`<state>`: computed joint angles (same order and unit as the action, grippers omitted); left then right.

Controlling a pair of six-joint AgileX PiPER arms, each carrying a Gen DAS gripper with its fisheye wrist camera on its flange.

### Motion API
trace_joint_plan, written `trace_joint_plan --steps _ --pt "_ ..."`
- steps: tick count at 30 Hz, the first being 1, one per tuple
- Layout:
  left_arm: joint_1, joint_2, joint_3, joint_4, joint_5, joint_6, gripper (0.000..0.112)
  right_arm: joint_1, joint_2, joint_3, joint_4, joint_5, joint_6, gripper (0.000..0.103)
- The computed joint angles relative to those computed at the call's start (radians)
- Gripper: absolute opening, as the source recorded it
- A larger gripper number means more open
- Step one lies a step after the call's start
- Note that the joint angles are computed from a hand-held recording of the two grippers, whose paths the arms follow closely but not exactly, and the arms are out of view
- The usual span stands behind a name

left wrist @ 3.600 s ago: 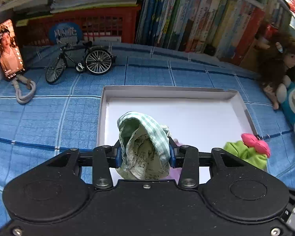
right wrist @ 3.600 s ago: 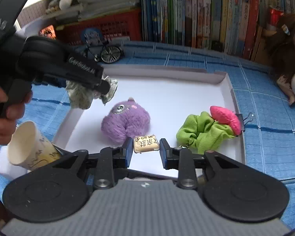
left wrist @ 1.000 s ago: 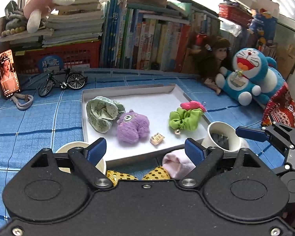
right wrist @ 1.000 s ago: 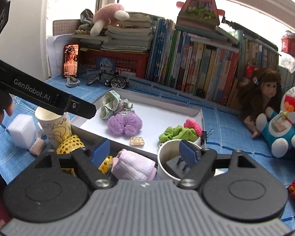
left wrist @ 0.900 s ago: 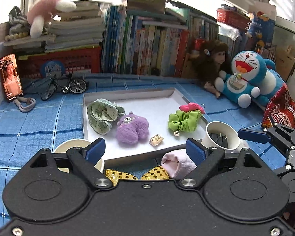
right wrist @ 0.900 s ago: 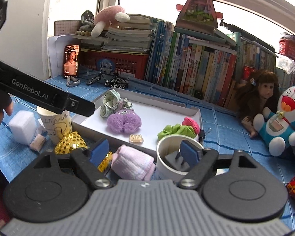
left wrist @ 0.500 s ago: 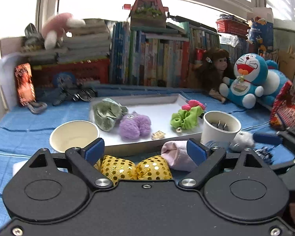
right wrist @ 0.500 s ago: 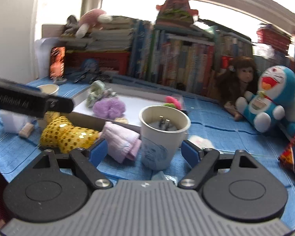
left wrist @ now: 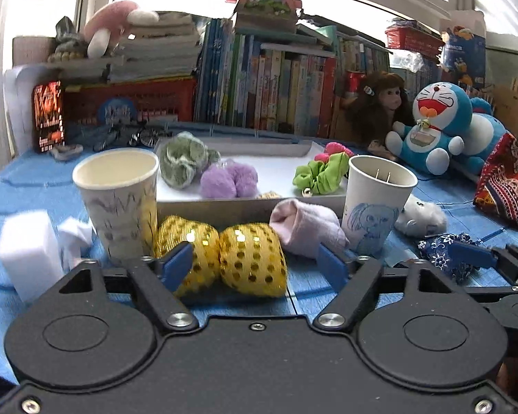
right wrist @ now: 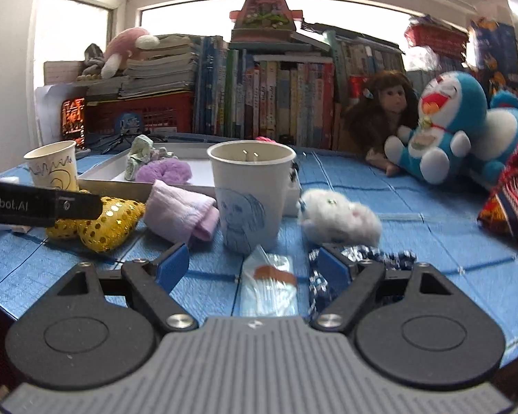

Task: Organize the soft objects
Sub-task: 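Close the left gripper on the gold sequined balls while the right gripper grasps the clear plastic packet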

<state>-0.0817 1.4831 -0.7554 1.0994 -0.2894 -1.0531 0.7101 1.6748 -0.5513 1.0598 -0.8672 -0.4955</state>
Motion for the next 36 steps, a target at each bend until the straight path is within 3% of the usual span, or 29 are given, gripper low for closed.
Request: trace_joint_plan --steps 3,12,20,29,34,36 --pt "0.001 0.019 0.003 -0.03 -0.004 0.007 0.066 -0.005 0.004 0.03 -0.04 -0.014 0.085 0.089" --pt "-0.061 0.069 -0.019 -0.336 0.081 0.231 0.05 0.033 0.047 0.062 -0.093 -0.088 0.17 0.087" --pt "-0.1 0.111 -0.053 -0.468 0.118 0.311 0.049 0.064 0.099 0.043 -0.069 -0.132 0.136 0.082" --pt "-0.155 0.137 -0.064 -1.058 0.121 0.84 0.052 0.045 0.122 0.031 -0.074 -0.125 0.15 0.074" --pt "-0.179 0.147 -0.066 -1.281 0.107 1.059 0.053 0.037 0.137 0.016 -0.068 -0.113 0.135 0.074" --pt "-0.179 0.15 -0.07 -1.283 0.107 1.055 0.054 0.034 0.14 0.014 -0.073 -0.113 0.14 0.075"
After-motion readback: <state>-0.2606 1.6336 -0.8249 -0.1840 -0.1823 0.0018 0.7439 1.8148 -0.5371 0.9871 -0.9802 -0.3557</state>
